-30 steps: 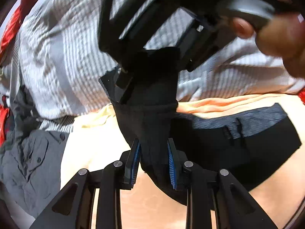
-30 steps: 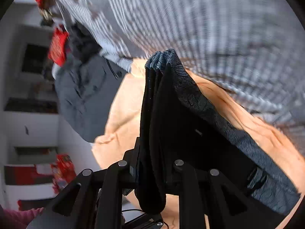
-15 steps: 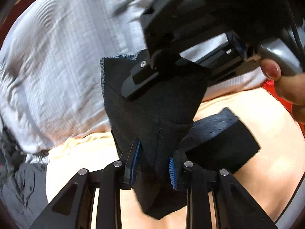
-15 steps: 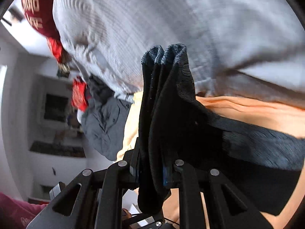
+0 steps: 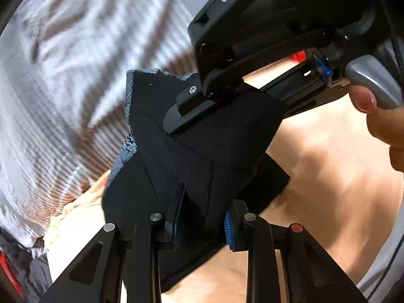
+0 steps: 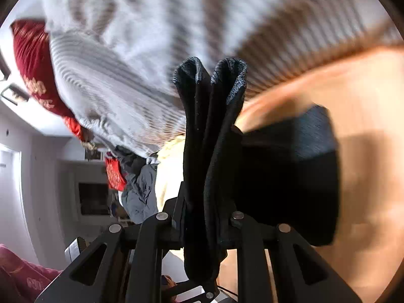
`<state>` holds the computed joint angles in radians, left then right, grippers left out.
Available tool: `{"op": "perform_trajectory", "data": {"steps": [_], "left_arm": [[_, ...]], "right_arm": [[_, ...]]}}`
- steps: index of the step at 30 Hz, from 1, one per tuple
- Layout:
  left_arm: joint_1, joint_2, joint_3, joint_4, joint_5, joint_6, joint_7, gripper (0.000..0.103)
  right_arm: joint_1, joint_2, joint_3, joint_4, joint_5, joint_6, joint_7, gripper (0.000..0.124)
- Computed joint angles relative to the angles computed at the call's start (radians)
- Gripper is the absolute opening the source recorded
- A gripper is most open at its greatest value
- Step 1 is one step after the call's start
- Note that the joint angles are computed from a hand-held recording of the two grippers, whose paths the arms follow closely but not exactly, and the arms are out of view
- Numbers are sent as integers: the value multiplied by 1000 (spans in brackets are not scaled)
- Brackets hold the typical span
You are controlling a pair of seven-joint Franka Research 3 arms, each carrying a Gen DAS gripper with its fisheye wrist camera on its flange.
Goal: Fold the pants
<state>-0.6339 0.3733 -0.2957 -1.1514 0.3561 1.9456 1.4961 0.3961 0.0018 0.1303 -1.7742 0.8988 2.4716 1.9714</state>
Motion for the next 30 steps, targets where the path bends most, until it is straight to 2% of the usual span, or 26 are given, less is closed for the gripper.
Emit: {"op": "perform_trajectory", "data": {"steps": [4, 6, 12, 15, 17, 20, 24, 27, 30], "left_arm": [[-36, 33, -1, 10, 34, -53, 17, 28], [-43, 29, 0, -13, 43, -55, 19, 28], [-49, 17, 0, -68, 89, -30, 50, 29], [-45, 18, -4, -51, 79, -52, 75, 36], [-36, 11, -3, -48, 59, -64, 70, 58], [0, -31, -4, -82, 17, -45, 56, 59], [54, -80, -9, -114, -60, -29, 20, 59], [81, -103, -10, -130, -99, -20, -24, 67], [125, -111, -25, -129, -205, -17, -1, 67]], "right_arm": [[7, -66, -5, -155, 113, 63, -37, 18], [14, -74, -8, -193, 152, 81, -48, 18], [19, -87, -18, -248, 185, 86, -48, 18], [23, -82, -16, -261, 192, 93, -47, 19], [18, -84, -14, -253, 137, 77, 0, 24], [0, -115, -24, -252, 10, -2, 78, 35], [-36, -127, -10, -164, -351, -119, 238, 41], [-45, -103, -5, -92, -476, -130, 281, 41], [-47, -31, -15, 4, -503, -153, 257, 41]]}}
